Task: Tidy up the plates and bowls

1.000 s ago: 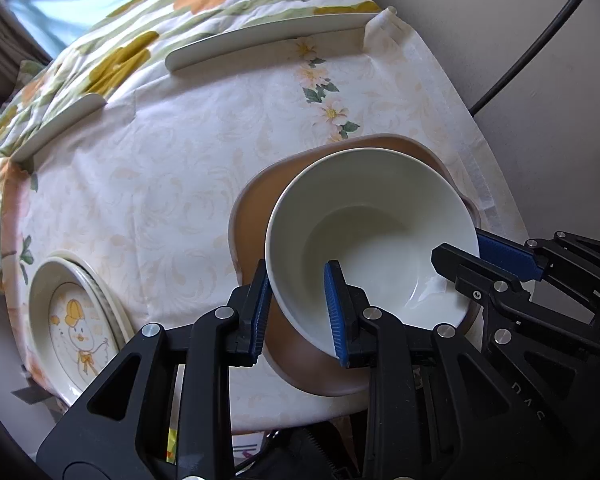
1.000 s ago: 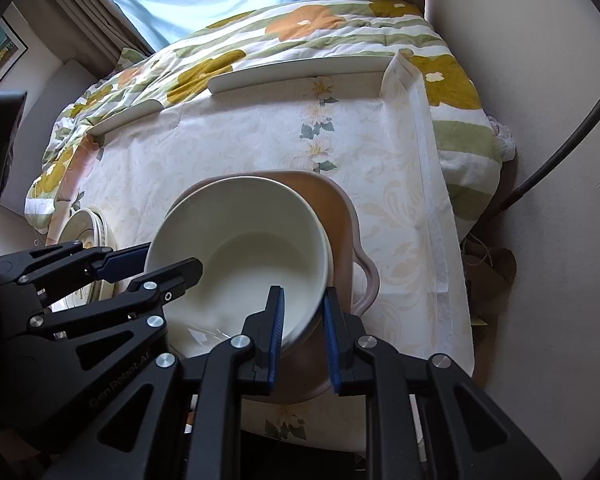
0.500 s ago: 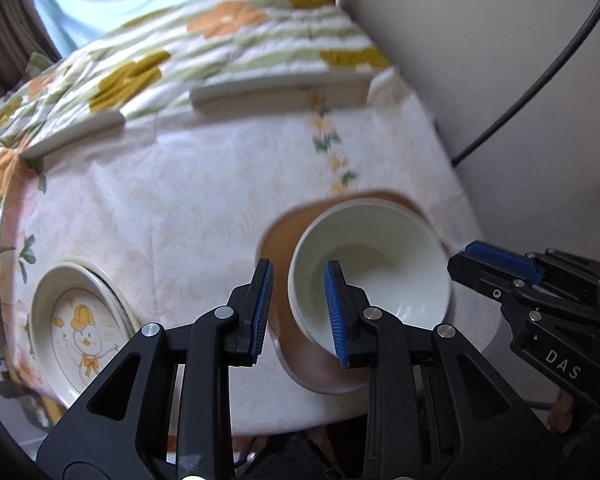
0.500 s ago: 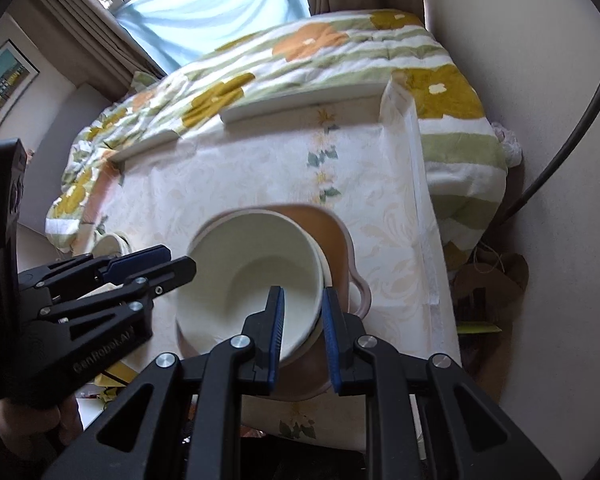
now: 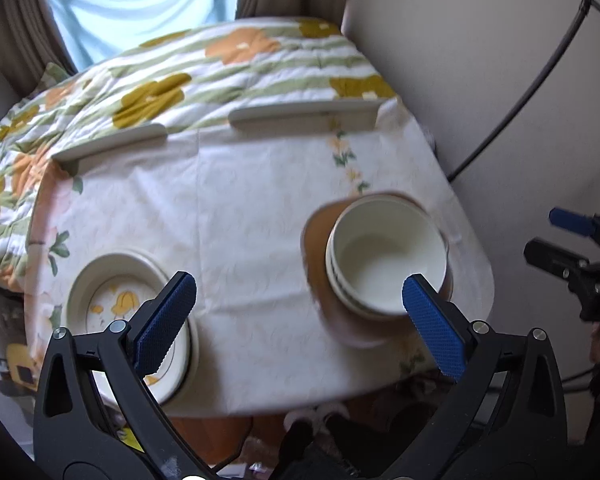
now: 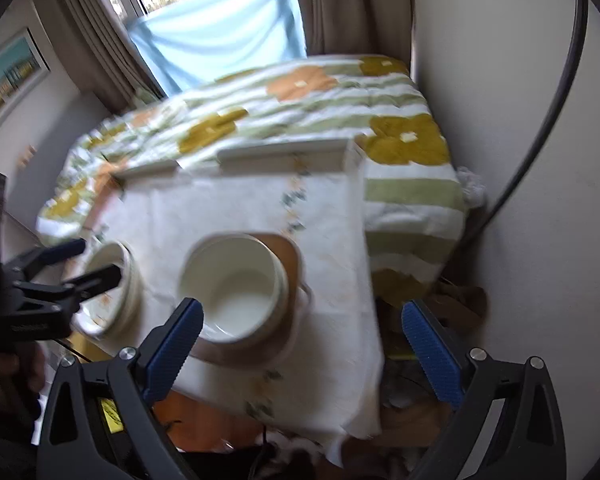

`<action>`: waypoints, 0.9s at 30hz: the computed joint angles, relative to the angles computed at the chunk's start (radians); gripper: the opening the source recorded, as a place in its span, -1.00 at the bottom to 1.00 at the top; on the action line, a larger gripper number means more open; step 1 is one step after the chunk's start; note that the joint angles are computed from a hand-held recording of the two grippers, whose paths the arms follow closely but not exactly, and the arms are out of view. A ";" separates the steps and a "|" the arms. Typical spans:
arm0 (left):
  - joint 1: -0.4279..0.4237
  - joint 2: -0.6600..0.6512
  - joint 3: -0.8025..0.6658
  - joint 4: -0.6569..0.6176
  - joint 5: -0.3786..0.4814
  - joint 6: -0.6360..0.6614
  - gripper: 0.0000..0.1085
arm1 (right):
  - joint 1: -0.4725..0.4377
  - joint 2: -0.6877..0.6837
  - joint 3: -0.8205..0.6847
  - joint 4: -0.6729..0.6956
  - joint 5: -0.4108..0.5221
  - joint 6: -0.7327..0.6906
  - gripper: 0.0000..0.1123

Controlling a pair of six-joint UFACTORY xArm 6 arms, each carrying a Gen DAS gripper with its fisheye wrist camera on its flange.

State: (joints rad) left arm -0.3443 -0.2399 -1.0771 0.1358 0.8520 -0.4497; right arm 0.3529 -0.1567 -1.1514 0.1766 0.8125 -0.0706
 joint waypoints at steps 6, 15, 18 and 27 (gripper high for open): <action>-0.005 0.043 -0.005 -0.060 0.095 0.086 0.89 | -0.003 0.037 0.000 -0.027 0.099 0.009 0.76; 0.014 0.173 -0.041 -0.129 0.130 0.138 0.84 | 0.019 0.176 -0.082 -0.058 0.181 -0.016 0.68; 0.023 0.216 -0.064 -0.166 0.142 0.167 0.72 | 0.025 0.230 -0.125 -0.043 0.206 -0.038 0.46; 0.005 0.304 -0.093 -0.215 0.108 0.230 -0.22 | 0.029 0.328 -0.172 0.004 0.236 -0.103 -0.27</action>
State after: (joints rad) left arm -0.3395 0.0646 -1.1701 -0.0787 0.9599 -0.2198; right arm 0.3824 0.1715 -1.3235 0.1809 1.0481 -0.1738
